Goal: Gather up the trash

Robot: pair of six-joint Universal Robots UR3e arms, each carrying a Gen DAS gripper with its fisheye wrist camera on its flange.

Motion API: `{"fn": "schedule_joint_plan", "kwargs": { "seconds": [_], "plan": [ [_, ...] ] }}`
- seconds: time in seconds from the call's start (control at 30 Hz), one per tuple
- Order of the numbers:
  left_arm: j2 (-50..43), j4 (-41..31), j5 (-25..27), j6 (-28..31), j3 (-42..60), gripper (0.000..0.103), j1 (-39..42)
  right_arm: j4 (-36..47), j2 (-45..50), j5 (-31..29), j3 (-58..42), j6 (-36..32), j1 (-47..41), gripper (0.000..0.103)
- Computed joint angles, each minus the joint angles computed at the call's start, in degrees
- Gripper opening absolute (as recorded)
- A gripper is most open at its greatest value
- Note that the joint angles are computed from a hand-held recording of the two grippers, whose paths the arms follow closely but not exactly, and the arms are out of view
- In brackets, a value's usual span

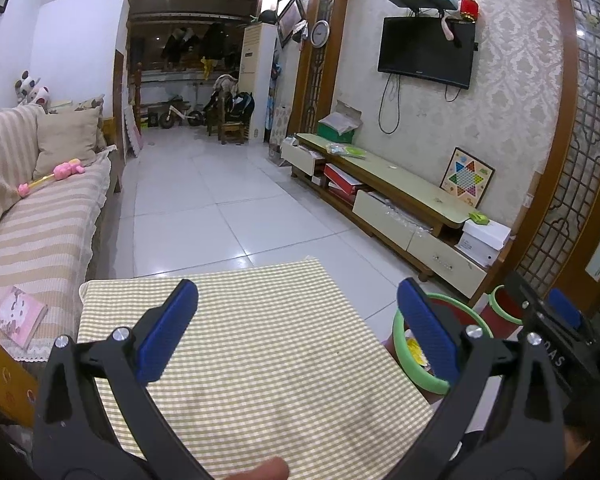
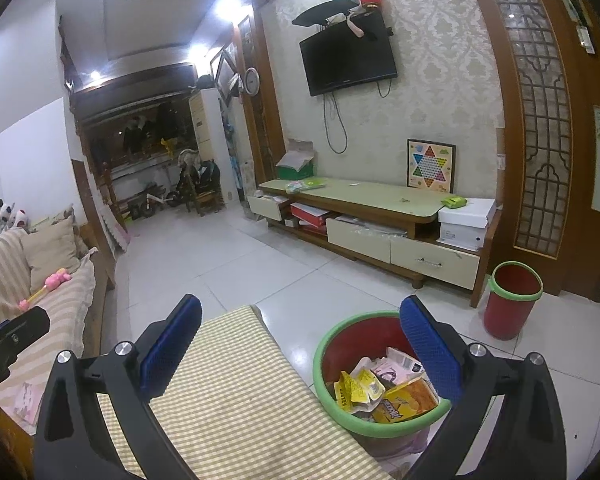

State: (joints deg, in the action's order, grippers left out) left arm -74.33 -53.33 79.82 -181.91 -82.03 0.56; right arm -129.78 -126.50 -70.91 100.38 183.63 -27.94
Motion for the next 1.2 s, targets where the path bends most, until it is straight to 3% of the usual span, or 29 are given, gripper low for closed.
{"fn": "schedule_joint_plan", "kwargs": {
  "seconds": [0.9,1.0,1.2],
  "plan": [
    [-0.1,-2.3,-2.0,-0.3,-0.2,0.098,1.3,-2.2,2.9,-1.9,1.5,-1.2,3.5,0.096],
    [1.2,-1.7,-4.2,-0.7,-3.0,0.098,3.3,-3.0,5.7,-3.5,2.4,-2.1,6.7,0.096],
    [0.4,0.4,2.8,2.6,-12.9,0.098,5.7,-10.7,17.3,-11.2,6.9,-4.8,20.7,0.096]
  ]
}}
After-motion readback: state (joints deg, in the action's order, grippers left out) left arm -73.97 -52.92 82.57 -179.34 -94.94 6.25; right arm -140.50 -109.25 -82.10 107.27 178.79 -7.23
